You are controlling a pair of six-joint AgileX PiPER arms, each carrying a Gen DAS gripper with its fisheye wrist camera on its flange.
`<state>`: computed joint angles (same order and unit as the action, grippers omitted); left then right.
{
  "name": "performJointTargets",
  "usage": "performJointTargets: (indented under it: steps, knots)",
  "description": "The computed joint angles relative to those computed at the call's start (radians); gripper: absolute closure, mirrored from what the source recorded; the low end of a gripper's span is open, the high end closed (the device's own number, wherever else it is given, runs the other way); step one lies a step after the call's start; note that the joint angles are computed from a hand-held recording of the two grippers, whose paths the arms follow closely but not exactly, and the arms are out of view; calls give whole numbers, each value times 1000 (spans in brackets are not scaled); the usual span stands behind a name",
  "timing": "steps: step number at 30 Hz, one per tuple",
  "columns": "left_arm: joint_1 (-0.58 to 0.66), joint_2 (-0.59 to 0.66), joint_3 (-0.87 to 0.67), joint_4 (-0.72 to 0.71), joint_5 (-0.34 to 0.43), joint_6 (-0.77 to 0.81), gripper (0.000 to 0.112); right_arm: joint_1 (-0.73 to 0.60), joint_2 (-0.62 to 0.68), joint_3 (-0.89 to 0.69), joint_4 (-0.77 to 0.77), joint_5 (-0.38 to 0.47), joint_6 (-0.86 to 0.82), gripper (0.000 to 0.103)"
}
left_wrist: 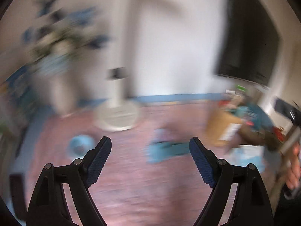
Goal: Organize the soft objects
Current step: 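Return both tools to the desk and grasp the blue tape roll with the left tool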
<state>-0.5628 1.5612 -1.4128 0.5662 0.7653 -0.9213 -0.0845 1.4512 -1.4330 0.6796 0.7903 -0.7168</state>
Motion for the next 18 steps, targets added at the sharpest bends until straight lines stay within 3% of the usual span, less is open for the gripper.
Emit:
performJointTargets:
  steps: [4,7,10,14,18]
  knots:
    - [142,-75,130,-39,-30,-9,28,148,72,-11,-112,11,98,12]
    - [218,-51,161,-95,-37,36,29,210,218,-98,-147,120,188,12]
    - [268,-3,186,-163,-86,103,28,263,342,-158,-209,159,282,12]
    - [298,71,170,-198,-86,158,28,350,390,-135,-387,29,371,12]
    - [320,219,30,-190,-7,175,28,434,410,-101,-625,-109,489,12]
